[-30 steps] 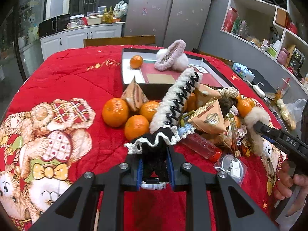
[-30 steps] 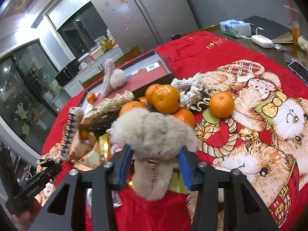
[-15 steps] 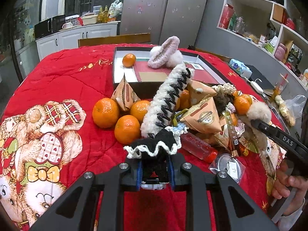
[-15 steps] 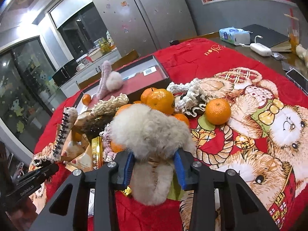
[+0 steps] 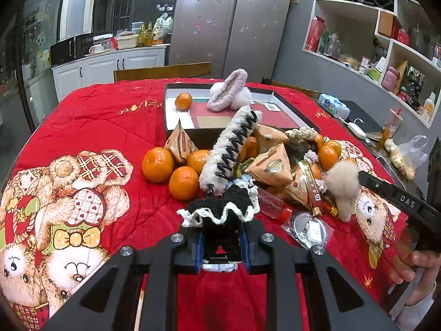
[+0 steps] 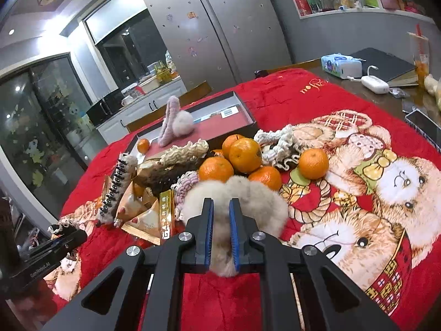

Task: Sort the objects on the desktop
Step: 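Lift the black lace scrunchie with the left tool while the right tool lifts the beige plush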

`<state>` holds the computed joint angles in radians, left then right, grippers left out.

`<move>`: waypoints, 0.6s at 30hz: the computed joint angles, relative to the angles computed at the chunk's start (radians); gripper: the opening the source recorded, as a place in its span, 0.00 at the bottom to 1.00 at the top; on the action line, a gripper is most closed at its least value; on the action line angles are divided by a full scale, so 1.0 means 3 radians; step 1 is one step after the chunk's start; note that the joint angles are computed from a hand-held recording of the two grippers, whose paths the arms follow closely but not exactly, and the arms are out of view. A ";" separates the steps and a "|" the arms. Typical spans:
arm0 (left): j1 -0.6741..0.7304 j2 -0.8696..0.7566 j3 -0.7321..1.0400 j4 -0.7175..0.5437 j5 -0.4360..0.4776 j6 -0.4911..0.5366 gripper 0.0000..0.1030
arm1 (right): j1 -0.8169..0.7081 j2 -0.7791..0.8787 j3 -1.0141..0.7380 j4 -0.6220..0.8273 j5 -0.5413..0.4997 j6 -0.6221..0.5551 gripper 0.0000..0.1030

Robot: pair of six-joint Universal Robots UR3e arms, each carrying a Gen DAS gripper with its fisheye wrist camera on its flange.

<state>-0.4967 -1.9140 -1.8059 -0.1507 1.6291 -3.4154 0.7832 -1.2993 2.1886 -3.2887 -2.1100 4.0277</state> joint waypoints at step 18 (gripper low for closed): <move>0.0047 -0.0352 0.0480 -0.0257 -0.0176 0.0016 0.21 | -0.0391 0.0095 -0.0037 0.0341 0.0149 0.0031 0.59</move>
<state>-0.4826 -2.0197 -1.6619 -0.2276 1.5763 -3.4107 0.6659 -1.2709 2.1773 -3.1863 -2.0652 4.0371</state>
